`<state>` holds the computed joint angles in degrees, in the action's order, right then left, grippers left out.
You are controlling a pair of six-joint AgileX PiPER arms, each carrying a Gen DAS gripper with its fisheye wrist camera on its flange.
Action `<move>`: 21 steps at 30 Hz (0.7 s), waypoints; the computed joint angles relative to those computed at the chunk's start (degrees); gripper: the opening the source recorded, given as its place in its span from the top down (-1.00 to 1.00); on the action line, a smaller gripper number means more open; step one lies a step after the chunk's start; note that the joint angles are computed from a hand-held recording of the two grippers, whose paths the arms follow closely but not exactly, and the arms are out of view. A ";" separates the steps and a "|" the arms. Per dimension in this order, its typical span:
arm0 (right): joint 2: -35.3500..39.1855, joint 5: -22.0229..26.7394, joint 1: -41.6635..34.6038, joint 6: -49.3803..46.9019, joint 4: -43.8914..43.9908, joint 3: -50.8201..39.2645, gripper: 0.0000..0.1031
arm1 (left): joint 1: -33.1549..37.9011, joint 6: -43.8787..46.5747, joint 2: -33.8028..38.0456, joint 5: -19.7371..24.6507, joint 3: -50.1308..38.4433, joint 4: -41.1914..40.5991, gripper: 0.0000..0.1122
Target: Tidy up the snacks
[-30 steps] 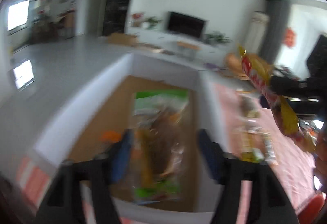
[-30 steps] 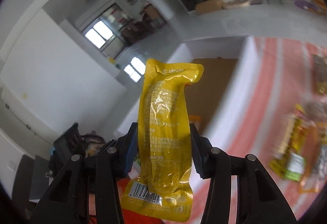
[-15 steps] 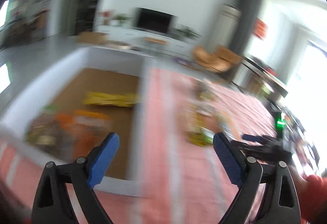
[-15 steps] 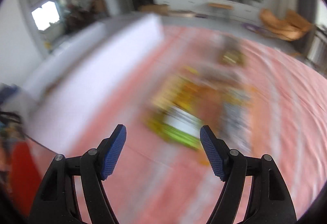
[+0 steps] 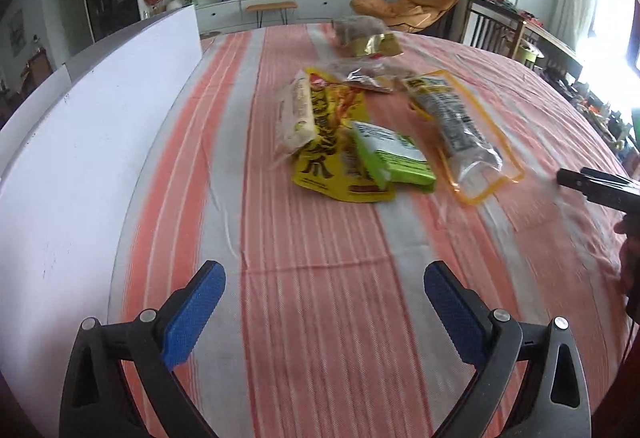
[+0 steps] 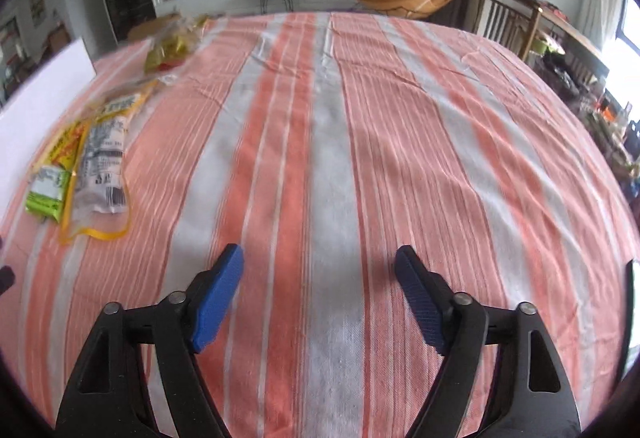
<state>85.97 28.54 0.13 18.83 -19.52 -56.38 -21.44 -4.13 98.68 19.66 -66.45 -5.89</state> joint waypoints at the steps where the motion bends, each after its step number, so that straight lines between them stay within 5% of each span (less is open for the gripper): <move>1: 0.02 -0.07 0.19 0.97 -0.99 0.12 -0.63 | 0.76 1.43 -0.03 -0.04 0.39 -1.38 -0.76; 6: -0.30 0.46 0.53 0.91 -1.07 0.43 -0.73 | -0.73 -11.30 2.56 3.60 -2.84 10.88 -0.83; 21: -0.74 0.39 -0.03 -1.59 0.98 0.92 -0.83 | -0.45 -10.89 3.06 3.58 -3.16 10.09 -0.84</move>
